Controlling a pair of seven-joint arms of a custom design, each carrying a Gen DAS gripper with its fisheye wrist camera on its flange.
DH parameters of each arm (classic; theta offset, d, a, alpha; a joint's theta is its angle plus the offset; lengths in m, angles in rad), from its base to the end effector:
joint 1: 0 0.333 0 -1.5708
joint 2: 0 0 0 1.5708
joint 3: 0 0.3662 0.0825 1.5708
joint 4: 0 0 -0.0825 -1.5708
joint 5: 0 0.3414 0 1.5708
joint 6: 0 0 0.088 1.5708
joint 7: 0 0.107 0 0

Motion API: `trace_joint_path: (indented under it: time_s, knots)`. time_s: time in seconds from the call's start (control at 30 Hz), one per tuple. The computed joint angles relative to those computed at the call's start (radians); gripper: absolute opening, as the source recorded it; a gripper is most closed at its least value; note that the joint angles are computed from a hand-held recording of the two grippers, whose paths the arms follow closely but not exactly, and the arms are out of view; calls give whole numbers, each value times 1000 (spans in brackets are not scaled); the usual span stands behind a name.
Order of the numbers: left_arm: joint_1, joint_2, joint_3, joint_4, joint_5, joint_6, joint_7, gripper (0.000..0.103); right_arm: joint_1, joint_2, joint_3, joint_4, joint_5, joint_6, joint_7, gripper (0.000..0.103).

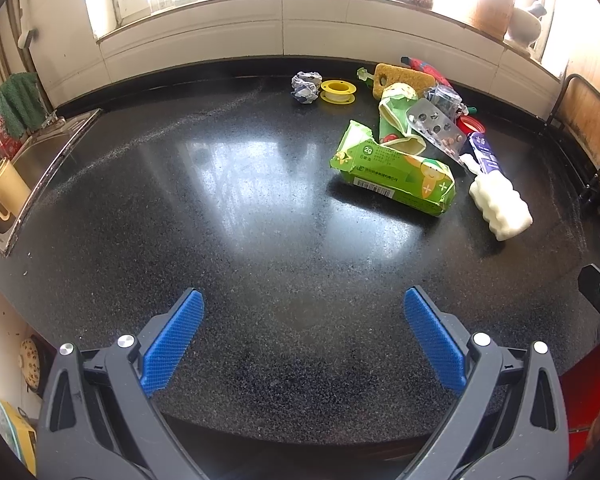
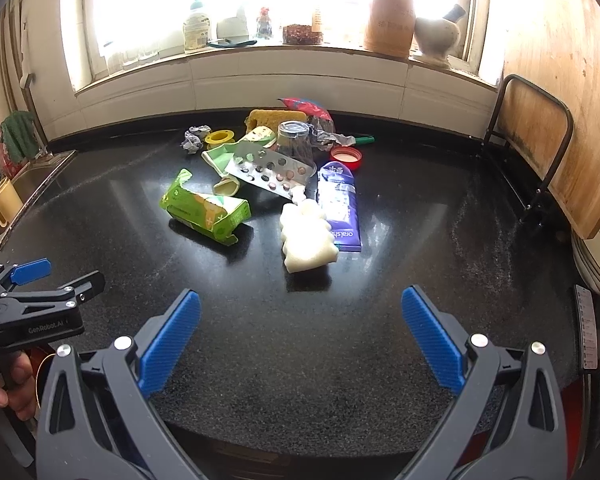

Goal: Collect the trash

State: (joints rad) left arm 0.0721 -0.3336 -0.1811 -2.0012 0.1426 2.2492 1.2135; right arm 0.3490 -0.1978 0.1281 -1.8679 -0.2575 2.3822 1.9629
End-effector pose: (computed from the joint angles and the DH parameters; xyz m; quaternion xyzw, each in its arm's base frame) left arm 0.4361 -0.0619 0.7117 -0.7341 0.6102 -0.1902 0.2293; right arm 0.4360 0.2325 0.7325 -0.7241 0.5840 -0.2378 0.2793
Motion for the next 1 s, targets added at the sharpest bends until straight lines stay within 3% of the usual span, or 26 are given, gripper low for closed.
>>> trace_joint_path:
  time_s: [0.4, 0.67, 1.0]
  knots:
    - [-10, 42, -9, 45, -5, -21, -28, 98, -5, 5, -2, -9, -9, 7, 4, 98]
    - [-49, 179, -8, 196, 0, -87, -111, 98, -10, 45, -16, -5, 5, 35, -20, 98]
    - [-118, 423, 41, 470, -66, -184, -170, 98, -27, 217, -36, 126, 12, 57, -79, 98]
